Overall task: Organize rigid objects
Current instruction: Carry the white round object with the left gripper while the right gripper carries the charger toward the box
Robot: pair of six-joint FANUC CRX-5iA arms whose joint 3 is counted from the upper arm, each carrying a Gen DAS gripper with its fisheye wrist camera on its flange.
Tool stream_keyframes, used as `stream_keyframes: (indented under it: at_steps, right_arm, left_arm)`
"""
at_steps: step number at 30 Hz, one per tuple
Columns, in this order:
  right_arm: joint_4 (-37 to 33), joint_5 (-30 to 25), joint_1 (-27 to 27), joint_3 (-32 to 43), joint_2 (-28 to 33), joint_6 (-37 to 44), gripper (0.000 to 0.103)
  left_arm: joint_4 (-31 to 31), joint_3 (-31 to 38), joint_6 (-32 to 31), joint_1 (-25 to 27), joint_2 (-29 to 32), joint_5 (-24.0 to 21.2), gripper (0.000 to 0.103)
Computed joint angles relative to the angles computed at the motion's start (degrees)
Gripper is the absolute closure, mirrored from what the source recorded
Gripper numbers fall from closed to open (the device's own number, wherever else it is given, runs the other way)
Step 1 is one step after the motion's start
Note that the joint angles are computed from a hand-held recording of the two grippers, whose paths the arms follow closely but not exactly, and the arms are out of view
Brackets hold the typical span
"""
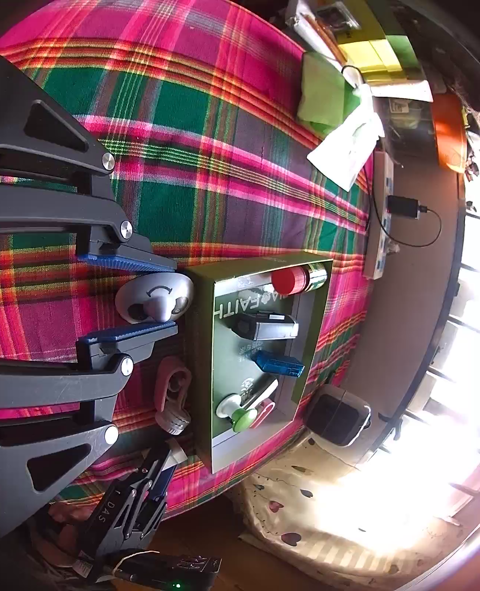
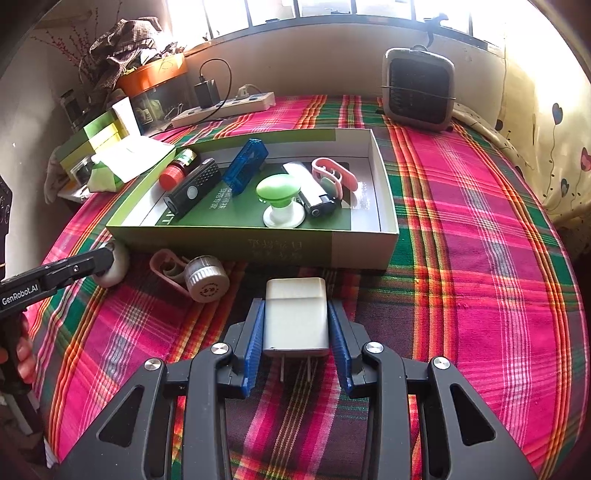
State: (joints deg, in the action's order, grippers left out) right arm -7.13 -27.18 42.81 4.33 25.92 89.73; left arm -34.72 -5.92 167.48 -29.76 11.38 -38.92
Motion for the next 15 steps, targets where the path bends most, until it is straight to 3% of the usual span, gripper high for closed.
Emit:
stream_keyframes:
  at_steps: [15]
  right_arm:
    - [-2.31,1.48,-0.12,-1.6,-2.62,2.4,0.068]
  left_arm:
    - [-6.0,0.63,4.23,-3.72,-2.4,-3.31,0.078]
